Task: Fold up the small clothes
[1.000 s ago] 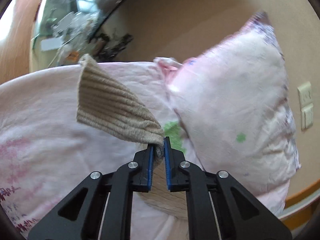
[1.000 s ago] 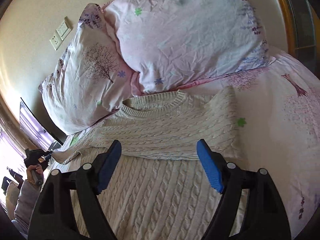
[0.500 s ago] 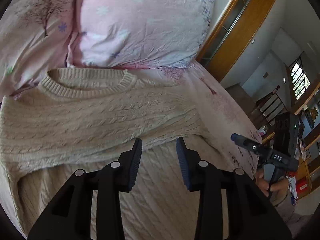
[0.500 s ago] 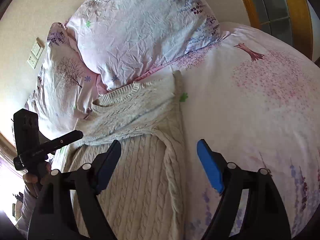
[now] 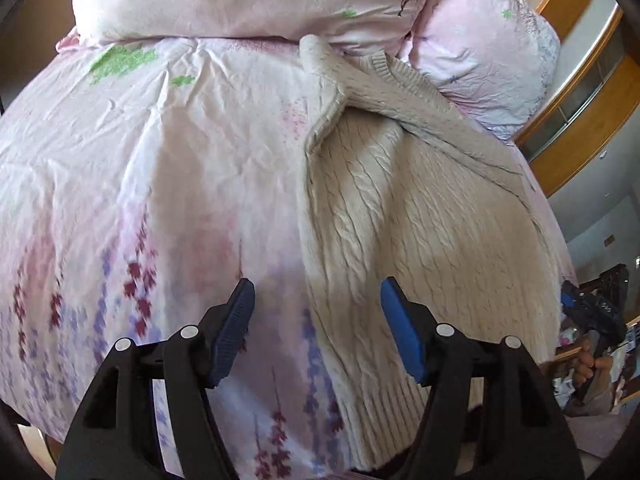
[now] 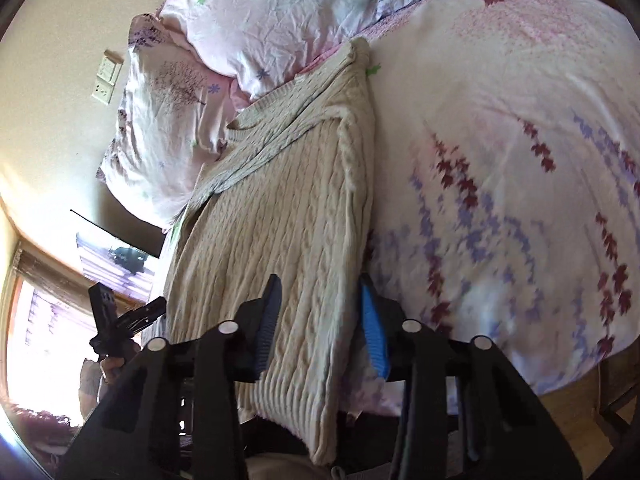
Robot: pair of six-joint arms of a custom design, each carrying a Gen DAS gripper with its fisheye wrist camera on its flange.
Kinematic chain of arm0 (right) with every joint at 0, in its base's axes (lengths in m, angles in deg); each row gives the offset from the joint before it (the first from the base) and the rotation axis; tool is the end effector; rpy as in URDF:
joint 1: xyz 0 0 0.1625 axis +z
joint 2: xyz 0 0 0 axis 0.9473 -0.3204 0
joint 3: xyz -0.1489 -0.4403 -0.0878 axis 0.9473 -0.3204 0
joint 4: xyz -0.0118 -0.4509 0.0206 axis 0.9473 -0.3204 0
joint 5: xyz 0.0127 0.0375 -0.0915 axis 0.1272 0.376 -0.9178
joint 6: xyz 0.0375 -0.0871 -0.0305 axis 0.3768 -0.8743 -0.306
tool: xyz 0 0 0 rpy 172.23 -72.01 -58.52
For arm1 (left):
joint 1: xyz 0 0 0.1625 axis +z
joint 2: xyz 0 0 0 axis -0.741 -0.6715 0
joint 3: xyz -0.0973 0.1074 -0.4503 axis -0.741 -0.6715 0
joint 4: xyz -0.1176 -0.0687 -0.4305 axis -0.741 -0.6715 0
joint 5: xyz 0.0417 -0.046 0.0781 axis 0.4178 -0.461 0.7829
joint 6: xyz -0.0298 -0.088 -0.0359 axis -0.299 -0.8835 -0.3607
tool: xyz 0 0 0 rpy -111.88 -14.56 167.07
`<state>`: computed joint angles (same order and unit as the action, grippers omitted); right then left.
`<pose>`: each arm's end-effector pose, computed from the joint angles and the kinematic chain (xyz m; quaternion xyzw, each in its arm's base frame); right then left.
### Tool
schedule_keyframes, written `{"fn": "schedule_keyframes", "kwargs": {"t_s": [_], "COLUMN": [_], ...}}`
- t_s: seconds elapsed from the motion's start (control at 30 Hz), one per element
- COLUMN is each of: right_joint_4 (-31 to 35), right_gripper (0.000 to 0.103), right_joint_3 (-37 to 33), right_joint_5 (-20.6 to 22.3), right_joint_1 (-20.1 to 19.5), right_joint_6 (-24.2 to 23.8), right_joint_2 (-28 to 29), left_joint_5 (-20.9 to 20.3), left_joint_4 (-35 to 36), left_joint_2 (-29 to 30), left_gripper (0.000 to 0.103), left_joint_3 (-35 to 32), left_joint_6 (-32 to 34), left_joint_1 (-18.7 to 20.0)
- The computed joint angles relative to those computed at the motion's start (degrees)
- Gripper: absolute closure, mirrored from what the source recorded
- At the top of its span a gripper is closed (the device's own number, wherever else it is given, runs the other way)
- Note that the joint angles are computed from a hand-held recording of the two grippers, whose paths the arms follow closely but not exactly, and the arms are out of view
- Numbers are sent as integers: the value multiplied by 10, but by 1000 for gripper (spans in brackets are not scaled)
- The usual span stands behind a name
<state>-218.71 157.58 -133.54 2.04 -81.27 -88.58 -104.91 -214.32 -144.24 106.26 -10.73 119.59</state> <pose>0.0212 -0.4362 0.2094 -0.0430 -0.9477 0.3160 0.0139 -0.0151 -0.5835 0.2387 0.1763 0.9522 -0.1943 0.1563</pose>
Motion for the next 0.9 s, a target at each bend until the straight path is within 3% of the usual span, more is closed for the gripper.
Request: {"fn": "schedule_keyframes", "kwargs": {"t_s": [0.1,0.2,0.3,0.4,0.53,0.7,0.77,0.8,0.83,0.87,0.9], "right_joint_4": [29,46,29,5,-22,-99,-128,-119,-100,-80,-59], "right_gripper": [75,89,95,96,96,96,85,51,24,24,24], "right_joint_3": [15,25,27,13,-61,-223,-294,-329,-353,-363,-361], "right_joint_5": [23,48,59,84,72,56,21,-28,-73,-94,-91], "right_joint_1": [0,-1,3,16,62,88,90,96,100,96,90], "right_joint_6": [-17,-35,-45,-53,-63,-3,43,55,63,77,93], "right_joint_2": [-1,8,14,12,15,107,161,186,202,209,208], "left_joint_5": [-75,-94,-113,-133,-140,-86,-41,-14,9,37,66], "left_joint_4": [21,31,39,31,-13,-141,-159,-151,-125,-78,-36], "left_joint_2": [-21,-35,-32,-19,11,130,193,224,246,263,271], "left_gripper": [57,76,93,96,96,96,89,84,79,73,55], "left_joint_3": [25,48,50,33,-32,-175,-246,-284,-316,-347,-366], "left_joint_6": [-21,-33,-43,-30,12,31,38,38,30,4,-23], "left_joint_1": [8,3,5,8,-5,-30,-36,-36,-35,-32,-30]}}
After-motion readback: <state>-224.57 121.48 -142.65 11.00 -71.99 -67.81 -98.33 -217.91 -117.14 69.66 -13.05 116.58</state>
